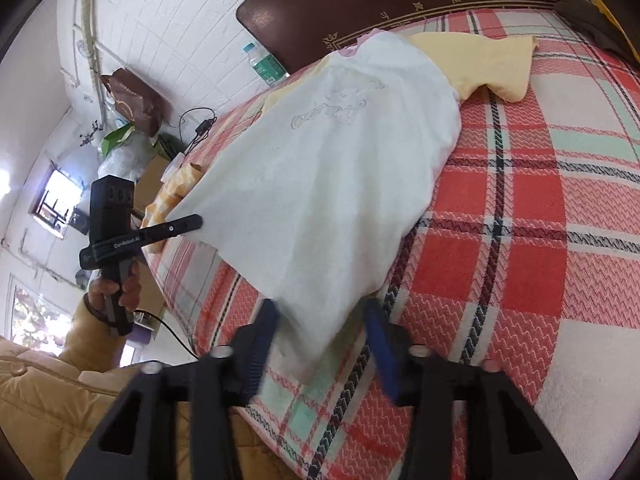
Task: Fold clothes
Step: 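Grasp the yellow sleeve edge of the shirt with the left gripper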
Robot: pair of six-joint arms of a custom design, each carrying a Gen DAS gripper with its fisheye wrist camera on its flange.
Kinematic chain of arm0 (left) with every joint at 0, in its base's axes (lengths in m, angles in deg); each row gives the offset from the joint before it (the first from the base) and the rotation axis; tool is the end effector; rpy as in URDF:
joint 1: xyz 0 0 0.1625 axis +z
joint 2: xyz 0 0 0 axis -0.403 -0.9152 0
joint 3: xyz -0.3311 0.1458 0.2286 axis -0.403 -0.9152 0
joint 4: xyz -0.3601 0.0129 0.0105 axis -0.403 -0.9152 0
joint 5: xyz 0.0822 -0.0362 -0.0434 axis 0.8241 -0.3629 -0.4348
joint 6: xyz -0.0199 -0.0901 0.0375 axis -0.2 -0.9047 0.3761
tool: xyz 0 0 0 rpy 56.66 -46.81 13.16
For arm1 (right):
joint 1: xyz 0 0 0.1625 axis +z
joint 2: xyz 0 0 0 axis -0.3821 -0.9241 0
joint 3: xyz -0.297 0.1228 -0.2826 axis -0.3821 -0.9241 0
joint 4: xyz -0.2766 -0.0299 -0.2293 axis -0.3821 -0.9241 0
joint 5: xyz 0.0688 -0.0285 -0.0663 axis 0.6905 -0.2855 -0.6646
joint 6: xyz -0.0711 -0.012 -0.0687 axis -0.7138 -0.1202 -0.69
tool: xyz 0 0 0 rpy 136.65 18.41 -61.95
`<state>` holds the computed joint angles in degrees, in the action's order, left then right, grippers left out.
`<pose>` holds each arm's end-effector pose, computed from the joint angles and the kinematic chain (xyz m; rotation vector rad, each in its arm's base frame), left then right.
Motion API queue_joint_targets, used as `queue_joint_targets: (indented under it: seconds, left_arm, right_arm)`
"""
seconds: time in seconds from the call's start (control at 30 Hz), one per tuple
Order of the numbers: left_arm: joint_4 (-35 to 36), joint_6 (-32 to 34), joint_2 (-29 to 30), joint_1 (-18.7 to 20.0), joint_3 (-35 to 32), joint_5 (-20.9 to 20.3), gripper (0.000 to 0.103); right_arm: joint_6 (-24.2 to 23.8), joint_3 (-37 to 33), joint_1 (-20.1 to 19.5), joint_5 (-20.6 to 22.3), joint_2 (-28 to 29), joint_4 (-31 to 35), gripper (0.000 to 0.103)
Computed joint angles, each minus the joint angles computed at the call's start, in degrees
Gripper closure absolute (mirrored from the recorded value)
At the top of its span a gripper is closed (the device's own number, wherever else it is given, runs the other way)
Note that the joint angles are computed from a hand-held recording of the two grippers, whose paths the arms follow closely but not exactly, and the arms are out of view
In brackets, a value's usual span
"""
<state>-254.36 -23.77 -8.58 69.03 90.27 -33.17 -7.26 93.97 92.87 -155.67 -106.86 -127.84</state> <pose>-0.2222 -0.4889 0.0643 0.1334 2.7813 -0.8570 -0.0627 -0.5829 0.2877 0.9936 -2.9778 0.0811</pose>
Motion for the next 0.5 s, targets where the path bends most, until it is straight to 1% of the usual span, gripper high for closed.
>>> queue_joint_targets:
  seconds: [0.03,0.07,0.17,0.2,0.27,0.3,0.37,0.4,0.43,0.47,0.5]
  left_arm:
    - [-0.7,-0.7,-0.6,-0.6,0.9,0.0,0.093]
    - [-1.5,-1.2,-1.0,-1.1,1.7,-0.2,0.093]
    - [-4.3,-1.7,-2.0,-2.0,3.7,-1.4,0.093]
    - [-4.1,-1.1,-2.1,-2.4,3.9,-1.2,0.093]
    - [-1.6,0.2,-2.3,-2.8,3.2,1.1,0.093]
    - [-0.2,0.9,-2.4,-3.0,2.8,2.4,0.093]
    - [2.8,2.6,-2.5,-2.4,1.0,4.9,0.088]
    - [5.5,3.1,-2.4,-1.9,-0.7,7.2,0.070]
    - [8.6,2.9,-2.2,-1.3,-2.6,9.9,0.032]
    - [9.4,3.7,-1.6,-0.5,-4.4,12.1,0.015]
    - [7.7,5.7,-0.8,0.4,-6.0,13.5,0.005]
  right_arm:
    - [0.0,0.1,0.3,-1.0,0.2,-0.7,0.096]
    - [0.0,0.0,0.4,-1.5,0.3,-0.9,0.097]
    - [-0.8,-2.6,-0.4,1.4,-0.8,4.1,0.099]
    - [-1.1,-3.5,-0.7,2.3,-1.1,5.8,0.099]
    - [-1.7,-5.2,-1.0,3.4,-1.7,8.6,0.099]
    - [-1.8,-5.4,-0.8,2.0,-1.9,8.1,0.099]
    - [-2.0,-5.9,-0.3,-0.7,-2.0,7.2,0.094]
    - [-1.9,-6.0,-0.1,-1.7,-2.1,6.3,0.092]
    - [-1.3,-5.7,0.0,-1.7,-2.0,4.4,0.081]
    - [-0.7,-5.4,0.1,-1.7,-1.9,2.5,0.067]
    - [0.0,-5.3,0.2,-1.3,-1.7,1.1,0.063]
